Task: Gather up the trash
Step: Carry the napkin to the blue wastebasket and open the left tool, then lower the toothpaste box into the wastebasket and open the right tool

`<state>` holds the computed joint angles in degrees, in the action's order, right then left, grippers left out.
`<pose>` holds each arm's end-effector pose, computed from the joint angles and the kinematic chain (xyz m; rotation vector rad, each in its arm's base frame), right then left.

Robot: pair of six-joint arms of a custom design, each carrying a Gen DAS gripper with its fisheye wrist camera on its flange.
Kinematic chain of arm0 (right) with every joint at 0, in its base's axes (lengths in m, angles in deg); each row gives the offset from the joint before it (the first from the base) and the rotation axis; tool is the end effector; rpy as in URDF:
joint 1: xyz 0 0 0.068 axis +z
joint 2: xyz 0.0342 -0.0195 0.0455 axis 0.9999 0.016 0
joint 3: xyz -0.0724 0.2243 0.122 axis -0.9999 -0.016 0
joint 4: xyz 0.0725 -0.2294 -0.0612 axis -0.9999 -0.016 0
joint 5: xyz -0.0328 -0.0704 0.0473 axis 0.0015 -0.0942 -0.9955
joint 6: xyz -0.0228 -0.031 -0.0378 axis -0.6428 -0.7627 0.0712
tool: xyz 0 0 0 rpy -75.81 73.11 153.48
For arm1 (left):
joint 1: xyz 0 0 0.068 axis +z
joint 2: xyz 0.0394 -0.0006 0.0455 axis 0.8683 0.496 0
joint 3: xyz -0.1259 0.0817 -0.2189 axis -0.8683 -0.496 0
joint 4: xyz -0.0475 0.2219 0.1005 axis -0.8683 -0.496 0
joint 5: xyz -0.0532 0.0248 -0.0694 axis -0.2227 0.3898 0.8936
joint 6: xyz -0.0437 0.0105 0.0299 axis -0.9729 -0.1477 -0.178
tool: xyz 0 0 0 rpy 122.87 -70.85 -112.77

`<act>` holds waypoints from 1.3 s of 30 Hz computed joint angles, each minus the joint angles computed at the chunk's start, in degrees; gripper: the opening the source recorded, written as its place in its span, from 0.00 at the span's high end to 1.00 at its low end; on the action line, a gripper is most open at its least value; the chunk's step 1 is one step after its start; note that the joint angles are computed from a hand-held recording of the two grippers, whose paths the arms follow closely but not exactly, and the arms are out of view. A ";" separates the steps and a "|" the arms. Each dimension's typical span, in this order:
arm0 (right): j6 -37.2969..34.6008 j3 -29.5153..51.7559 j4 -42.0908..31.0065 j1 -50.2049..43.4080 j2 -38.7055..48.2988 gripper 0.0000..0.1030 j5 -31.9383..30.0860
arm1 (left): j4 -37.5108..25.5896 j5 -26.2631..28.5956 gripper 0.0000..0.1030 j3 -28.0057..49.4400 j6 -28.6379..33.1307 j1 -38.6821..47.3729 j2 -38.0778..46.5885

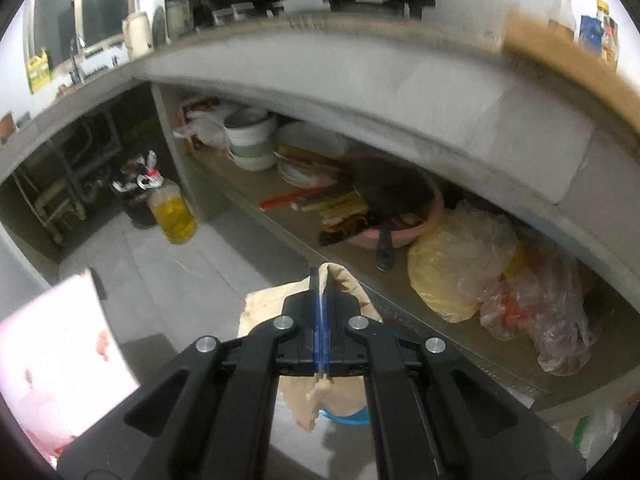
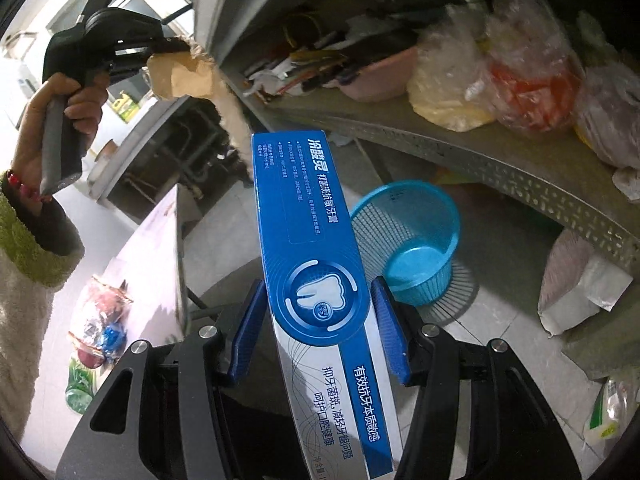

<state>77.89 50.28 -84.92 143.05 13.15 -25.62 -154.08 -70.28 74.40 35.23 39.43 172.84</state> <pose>0.0835 0.0988 0.3009 0.2232 2.3712 0.6905 0.3116 -0.1162 0.4678 0.2804 2.3573 -0.1483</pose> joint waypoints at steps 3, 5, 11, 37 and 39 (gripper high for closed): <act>-0.90 -1.92 0.79 -2.98 -0.78 0.49 -2.44 | 9.10 1.32 1.00 -17.19 -0.94 -0.92 -4.53; -0.78 -2.73 0.86 -3.83 -1.15 0.49 -3.21 | 13.47 2.04 1.00 -25.01 -1.41 -1.35 -5.47; -0.99 -5.45 0.96 -7.87 -2.52 0.49 -6.37 | 24.67 -0.61 1.00 -40.68 -2.61 -3.92 -4.32; -10.29 -9.87 20.66 -28.49 25.40 0.49 -24.78 | 15.61 10.39 0.26 -50.87 8.17 8.47 -22.13; -11.75 -5.48 24.86 -29.92 36.77 0.49 -25.57 | 12.14 12.07 0.24 -51.29 11.24 12.95 -26.50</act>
<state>66.14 44.80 -60.05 113.13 49.92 -51.19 -141.94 -58.21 23.12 46.47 52.38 146.34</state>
